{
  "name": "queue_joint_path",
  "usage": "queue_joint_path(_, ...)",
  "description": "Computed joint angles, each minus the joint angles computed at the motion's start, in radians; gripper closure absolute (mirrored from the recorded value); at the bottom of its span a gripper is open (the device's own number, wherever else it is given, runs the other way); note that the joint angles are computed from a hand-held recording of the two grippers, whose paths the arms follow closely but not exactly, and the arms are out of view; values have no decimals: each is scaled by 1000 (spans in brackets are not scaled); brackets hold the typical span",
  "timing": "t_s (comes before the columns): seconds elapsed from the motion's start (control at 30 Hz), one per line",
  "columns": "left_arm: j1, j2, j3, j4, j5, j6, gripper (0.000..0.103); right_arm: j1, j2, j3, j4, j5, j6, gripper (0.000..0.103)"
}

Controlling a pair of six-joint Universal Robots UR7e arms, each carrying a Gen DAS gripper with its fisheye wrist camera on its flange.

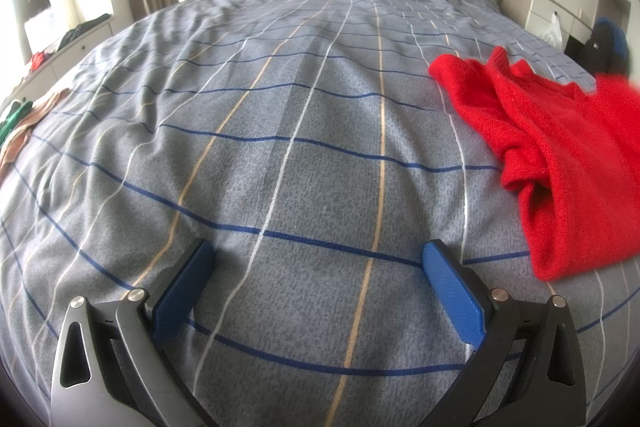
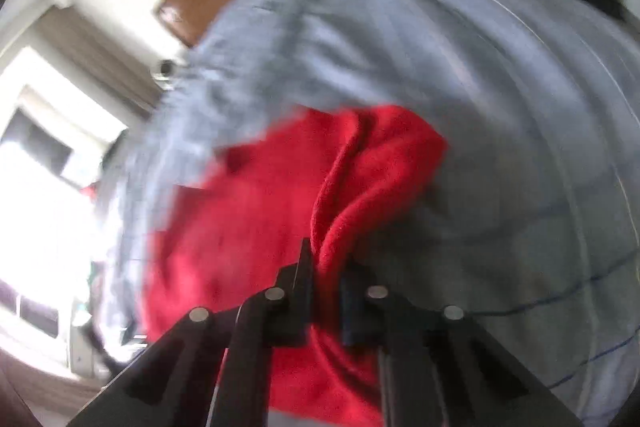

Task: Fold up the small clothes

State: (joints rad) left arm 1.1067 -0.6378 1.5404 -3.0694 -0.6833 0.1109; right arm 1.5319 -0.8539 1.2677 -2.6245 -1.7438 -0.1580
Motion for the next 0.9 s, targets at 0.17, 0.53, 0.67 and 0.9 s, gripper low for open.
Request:
queue_joint_path(0.17, 1, -2, 2, -1, -1, 1, 0, 102, 141, -159, 106, 83, 20, 93)
queue_joint_path(0.53, 0, 0, -1, 1, -1, 0, 0, 196, 395, -340, 274, 27, -48, 64)
queue_joint_path(0.67, 0, 1, -2, 1, -1, -1, 0, 208, 264, -163, 58, 48, -156, 45)
queue_joint_path(0.9, 0, 1, -1, -1, -3, -1, 0, 211, 276, -67, 54, -254, -358, 77)
